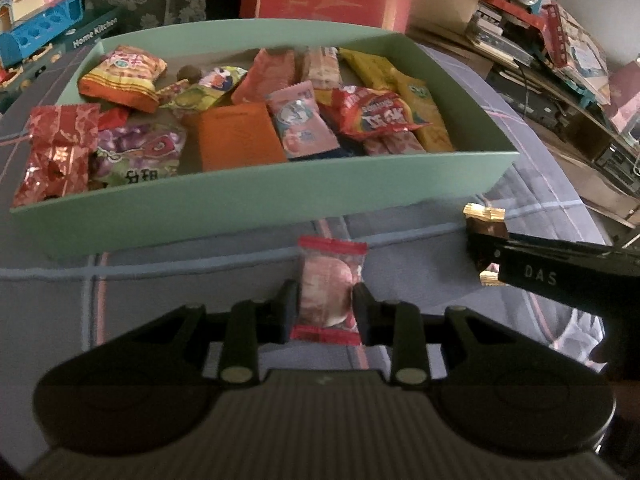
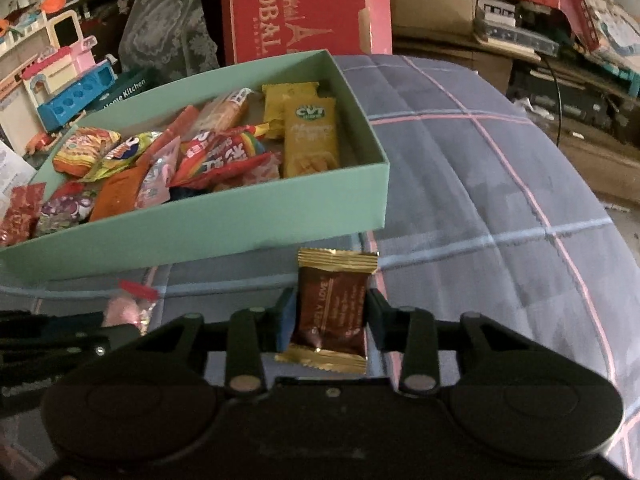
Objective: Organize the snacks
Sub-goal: 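Grasp the pink wrapped candy with the left tool while the right tool grasps the brown chocolate, then carry both into the green tray and open both tools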
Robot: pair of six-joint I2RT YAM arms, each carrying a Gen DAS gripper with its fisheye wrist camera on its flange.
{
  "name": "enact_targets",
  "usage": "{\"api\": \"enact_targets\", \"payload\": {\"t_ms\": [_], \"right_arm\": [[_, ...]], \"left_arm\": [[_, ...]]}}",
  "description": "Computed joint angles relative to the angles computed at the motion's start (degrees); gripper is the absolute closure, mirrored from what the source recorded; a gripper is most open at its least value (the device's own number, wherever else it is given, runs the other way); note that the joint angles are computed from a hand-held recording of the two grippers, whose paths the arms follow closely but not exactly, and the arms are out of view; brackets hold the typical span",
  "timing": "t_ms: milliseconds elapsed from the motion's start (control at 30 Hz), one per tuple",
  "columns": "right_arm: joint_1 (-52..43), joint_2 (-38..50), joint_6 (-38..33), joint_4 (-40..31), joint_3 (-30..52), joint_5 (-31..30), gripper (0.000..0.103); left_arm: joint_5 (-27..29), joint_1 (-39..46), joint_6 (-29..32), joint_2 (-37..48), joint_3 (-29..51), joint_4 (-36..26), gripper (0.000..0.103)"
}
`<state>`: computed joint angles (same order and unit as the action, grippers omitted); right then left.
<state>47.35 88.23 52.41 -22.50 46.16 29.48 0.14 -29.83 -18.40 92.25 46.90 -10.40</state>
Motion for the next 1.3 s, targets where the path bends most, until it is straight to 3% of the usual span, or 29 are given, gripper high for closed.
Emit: {"api": "enact_targets", "payload": {"t_ms": [533,767,1000,1300], "right_arm": [[6.7,-9.7,4.5,-7.2,0.6,2.2,0.066],[8.0,-11.8,2.6,-7.9,4.0,2.1,0.066],[1.8,-6.0,-6.6,-2.8,12.2,-3.6,0.066],[-7.0,10.9,-15.4,-0.2,30.7,-14.2,0.066]], "left_arm": [[-0.4,-1.7,0.0,-9.7,-3.1,-3.4,0.074],[0.8,0.9,1.8,-14.7,-3.0,-6.2,0.074],[2.6,8.0,7.2,-11.7,5.0,-8.2,0.074],[5.9,18.5,12.7,5.2,24.7,-12.3,0.074]]}}
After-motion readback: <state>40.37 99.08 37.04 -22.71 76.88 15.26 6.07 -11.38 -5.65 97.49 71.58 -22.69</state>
